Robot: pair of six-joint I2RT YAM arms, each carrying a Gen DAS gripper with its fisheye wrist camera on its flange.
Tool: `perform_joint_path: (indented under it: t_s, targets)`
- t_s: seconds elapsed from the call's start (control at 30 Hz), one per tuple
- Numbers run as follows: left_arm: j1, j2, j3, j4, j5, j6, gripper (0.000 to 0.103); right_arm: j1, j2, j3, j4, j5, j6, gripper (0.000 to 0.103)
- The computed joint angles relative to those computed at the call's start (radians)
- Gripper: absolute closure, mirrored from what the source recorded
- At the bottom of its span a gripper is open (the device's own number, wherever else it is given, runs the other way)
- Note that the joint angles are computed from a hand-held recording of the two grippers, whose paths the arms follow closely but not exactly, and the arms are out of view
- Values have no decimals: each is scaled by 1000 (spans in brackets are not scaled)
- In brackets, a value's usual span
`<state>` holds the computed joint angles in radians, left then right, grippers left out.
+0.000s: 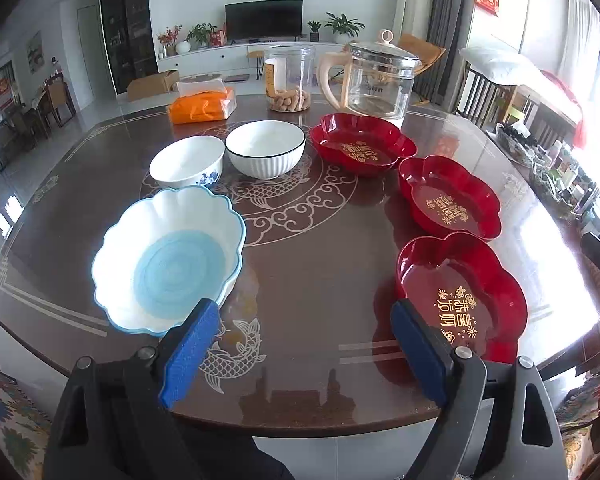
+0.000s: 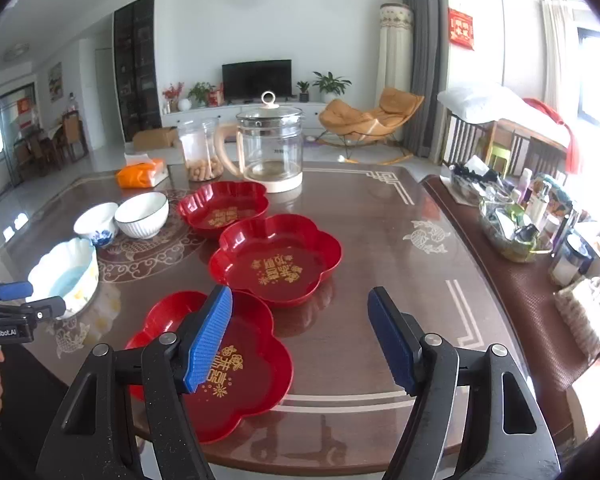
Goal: Organize plates and bowls
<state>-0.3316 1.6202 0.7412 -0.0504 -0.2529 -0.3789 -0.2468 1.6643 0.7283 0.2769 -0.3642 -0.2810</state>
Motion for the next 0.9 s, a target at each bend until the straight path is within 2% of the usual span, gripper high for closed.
perform_joint_path:
  t_s: [0.23, 0.47, 0.7, 0.9]
  targets:
    - [40, 32, 31, -82, 13, -56, 15, -18, 20, 27, -71, -57, 1, 29]
    - [74, -34, -31, -30, 118, -80, 15, -2, -24, -3, -99, -59, -66, 29]
    - [4, -66, -22, -69, 63, -64, 15, 27, -40, -18, -137, -69, -90, 29]
    - [-7, -56, -21, -75, 74, -59, 15, 36, -34, -26, -146, -61, -102, 29]
